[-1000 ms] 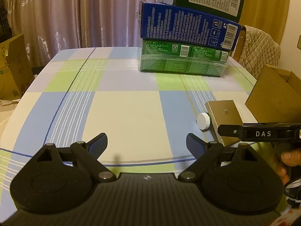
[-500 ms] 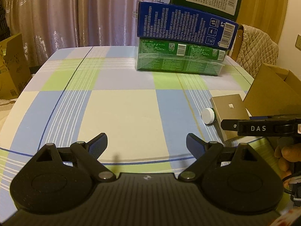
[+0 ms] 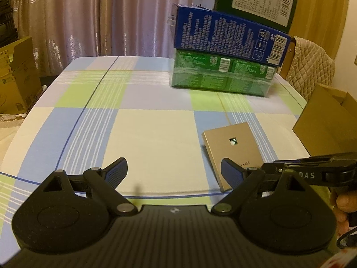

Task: Organize rigid objects
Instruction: 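Grasp the beige TP-LINK panel with the right tool and lift it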

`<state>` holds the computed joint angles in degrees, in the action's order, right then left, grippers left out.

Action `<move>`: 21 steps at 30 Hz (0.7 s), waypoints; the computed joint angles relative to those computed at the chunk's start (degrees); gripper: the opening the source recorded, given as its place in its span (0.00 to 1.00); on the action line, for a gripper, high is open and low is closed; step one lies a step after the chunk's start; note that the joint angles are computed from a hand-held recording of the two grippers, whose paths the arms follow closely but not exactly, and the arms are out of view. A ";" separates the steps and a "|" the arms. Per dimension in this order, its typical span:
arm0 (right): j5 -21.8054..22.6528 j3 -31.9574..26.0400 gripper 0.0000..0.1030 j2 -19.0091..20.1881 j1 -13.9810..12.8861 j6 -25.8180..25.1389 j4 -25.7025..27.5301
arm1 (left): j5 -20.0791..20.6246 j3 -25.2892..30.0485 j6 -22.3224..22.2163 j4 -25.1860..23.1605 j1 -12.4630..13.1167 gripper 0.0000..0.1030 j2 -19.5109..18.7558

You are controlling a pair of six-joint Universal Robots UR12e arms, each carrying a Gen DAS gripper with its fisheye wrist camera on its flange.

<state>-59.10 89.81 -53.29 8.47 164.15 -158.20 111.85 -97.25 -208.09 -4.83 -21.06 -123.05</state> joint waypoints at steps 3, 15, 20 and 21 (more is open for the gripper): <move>0.82 0.77 0.80 0.11 -0.02 2.11 -3.98 | 0.47 -0.38 -0.56 0.14 0.28 0.86 0.27; -5.02 1.24 0.86 1.06 4.27 -4.76 -11.41 | 2.89 -1.53 -1.29 -0.13 0.96 0.86 1.13; -6.35 0.19 0.86 2.23 4.96 -5.37 -10.81 | 2.30 -2.10 -2.76 0.28 1.49 0.86 1.50; -6.71 0.15 0.85 2.29 5.10 -6.01 -10.65 | 2.14 -2.16 -2.95 0.38 1.55 0.86 1.53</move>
